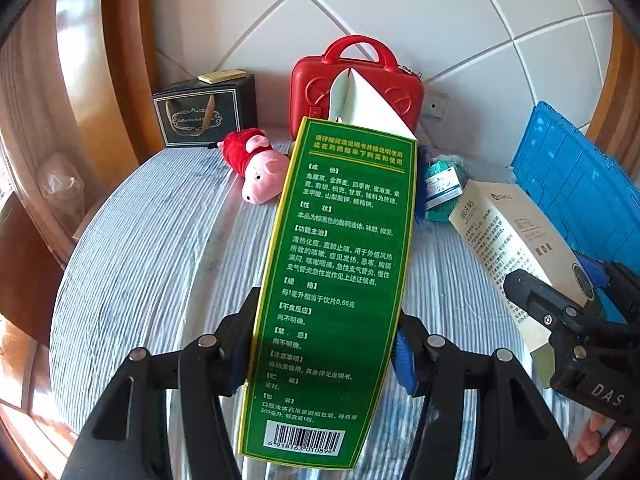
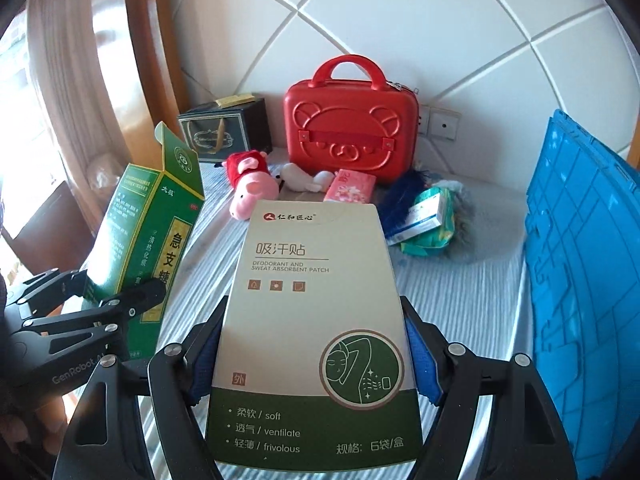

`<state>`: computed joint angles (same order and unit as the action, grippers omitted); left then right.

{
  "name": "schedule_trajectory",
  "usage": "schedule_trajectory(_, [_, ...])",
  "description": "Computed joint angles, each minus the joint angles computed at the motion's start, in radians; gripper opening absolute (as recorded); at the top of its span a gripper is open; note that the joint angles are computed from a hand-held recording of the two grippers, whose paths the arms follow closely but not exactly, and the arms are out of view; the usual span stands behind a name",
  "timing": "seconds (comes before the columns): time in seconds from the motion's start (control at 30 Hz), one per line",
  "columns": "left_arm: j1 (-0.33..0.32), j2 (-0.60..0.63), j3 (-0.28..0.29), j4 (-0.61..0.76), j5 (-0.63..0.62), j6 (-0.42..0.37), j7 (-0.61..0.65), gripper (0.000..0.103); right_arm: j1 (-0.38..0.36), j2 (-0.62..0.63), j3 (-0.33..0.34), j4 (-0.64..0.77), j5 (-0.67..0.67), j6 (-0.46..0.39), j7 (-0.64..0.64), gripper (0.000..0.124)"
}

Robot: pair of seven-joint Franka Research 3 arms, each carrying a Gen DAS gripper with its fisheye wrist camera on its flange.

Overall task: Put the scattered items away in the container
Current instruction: 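Lift both boxes and carry them over the blue bin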

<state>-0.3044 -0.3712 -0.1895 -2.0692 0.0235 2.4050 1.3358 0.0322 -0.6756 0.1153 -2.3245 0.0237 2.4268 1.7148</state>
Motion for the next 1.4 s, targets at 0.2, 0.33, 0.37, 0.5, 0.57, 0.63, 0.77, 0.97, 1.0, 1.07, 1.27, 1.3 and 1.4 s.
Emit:
schedule_trajectory(0.2, [-0.018, -0.102, 0.01, -0.073, -0.01, -0.027, 0.001, 0.056, 0.007, -0.133, 0.0, -0.073, 0.014, -0.043, -0.007, 0.077])
schedule_trajectory(0.33, [-0.049, -0.145, 0.034, -0.093, -0.038, -0.023, 0.059, 0.056, -0.025, -0.213, 0.028, -0.098, 0.003, -0.071, 0.035, 0.077])
schedule_trajectory(0.37, [-0.059, -0.154, 0.041, -0.097, -0.05, -0.021, 0.079, 0.056, -0.038, -0.232, 0.039, -0.102, -0.004, -0.078, 0.053, 0.077])
schedule_trajectory(0.5, [-0.092, -0.19, 0.073, -0.116, -0.106, -0.017, 0.16, 0.056, -0.065, -0.282, 0.065, -0.103, -0.02, -0.119, 0.118, 0.077])
schedule_trajectory(0.57, [-0.106, -0.2, 0.083, -0.118, -0.132, -0.022, 0.192, 0.056, -0.087, -0.307, 0.081, -0.098, -0.041, -0.145, 0.151, 0.077])
schedule_trajectory(0.63, [-0.119, -0.204, 0.084, -0.117, -0.159, -0.021, 0.216, 0.056, -0.098, -0.334, 0.085, -0.094, -0.054, -0.173, 0.178, 0.077])
schedule_trajectory(0.77, [-0.146, -0.203, 0.076, -0.108, -0.203, -0.012, 0.252, 0.056, -0.128, -0.387, 0.086, -0.087, -0.095, -0.224, 0.205, 0.077])
schedule_trajectory(0.97, [-0.177, -0.157, 0.027, -0.05, -0.218, 0.014, 0.263, 0.056, -0.167, -0.46, 0.045, -0.094, -0.129, -0.251, 0.2, 0.077])
schedule_trajectory(1.0, [-0.182, -0.148, 0.016, -0.038, -0.217, 0.02, 0.258, 0.056, -0.172, -0.469, 0.033, -0.095, -0.132, -0.249, 0.191, 0.077])
schedule_trajectory(1.07, [-0.188, -0.129, -0.009, -0.015, -0.209, 0.039, 0.239, 0.056, -0.184, -0.489, 0.007, -0.1, -0.138, -0.241, 0.166, 0.077])
schedule_trajectory(1.27, [-0.19, -0.049, -0.117, 0.079, -0.121, 0.099, 0.092, 0.056, -0.226, -0.527, -0.108, -0.089, -0.142, -0.213, 0.023, 0.077])
schedule_trajectory(1.3, [-0.188, -0.032, -0.139, 0.102, -0.094, 0.108, 0.056, 0.056, -0.234, -0.529, -0.132, -0.084, -0.14, -0.208, -0.009, 0.077])
schedule_trajectory(1.4, [-0.18, 0.025, -0.205, 0.183, 0.001, 0.118, -0.066, 0.056, -0.257, -0.525, -0.207, -0.06, -0.129, -0.194, -0.111, 0.077])
